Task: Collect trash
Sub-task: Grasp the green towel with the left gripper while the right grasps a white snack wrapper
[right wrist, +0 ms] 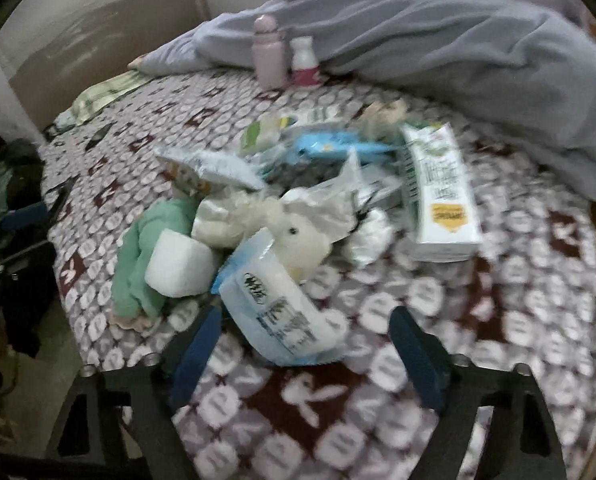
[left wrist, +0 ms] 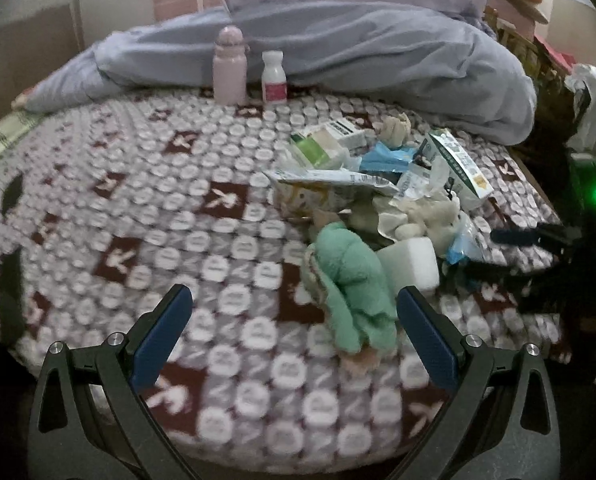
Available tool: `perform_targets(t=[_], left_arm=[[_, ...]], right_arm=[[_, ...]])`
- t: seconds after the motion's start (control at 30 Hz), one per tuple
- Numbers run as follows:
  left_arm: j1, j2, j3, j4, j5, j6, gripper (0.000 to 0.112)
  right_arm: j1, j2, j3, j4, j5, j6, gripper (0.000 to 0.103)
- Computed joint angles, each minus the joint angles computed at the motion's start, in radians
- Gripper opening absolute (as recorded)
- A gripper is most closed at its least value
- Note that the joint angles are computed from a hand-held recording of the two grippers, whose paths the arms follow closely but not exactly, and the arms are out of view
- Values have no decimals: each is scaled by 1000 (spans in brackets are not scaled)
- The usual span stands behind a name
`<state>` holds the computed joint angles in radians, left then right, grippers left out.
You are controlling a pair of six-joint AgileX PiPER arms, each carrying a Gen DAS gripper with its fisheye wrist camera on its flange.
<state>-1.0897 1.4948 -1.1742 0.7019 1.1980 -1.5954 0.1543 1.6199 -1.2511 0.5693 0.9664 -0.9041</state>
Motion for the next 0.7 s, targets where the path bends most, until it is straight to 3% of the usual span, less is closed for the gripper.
perform_targets(t=[0.03,0.17,0.27,0.33,0.37,0.5,0.7], left_arm=[[24,11,0,-8,-23,7,102],[133,54,24,-48,-175,33,98],[224,48,86,-119,-389,82,85],[280,51,115,-221,-500,151,54],[284,51,118,-237,-513,155,54],[228,12,97,-195,-437,129,42],[119,-29,-1,-151,-280,124,40]], right_arm=[[11,13,-2,-10,-13,0,74],[-2,40,0,60,-3,-54,47],[-15,24,25,94,-6,-82,37],[-23,4,40,96,-9,-86,36],[-39,-11,48,104,1,-88,35],[-121,-64,59,147,69,-123,35],[-319,-160,83,193,166,-199,35]])
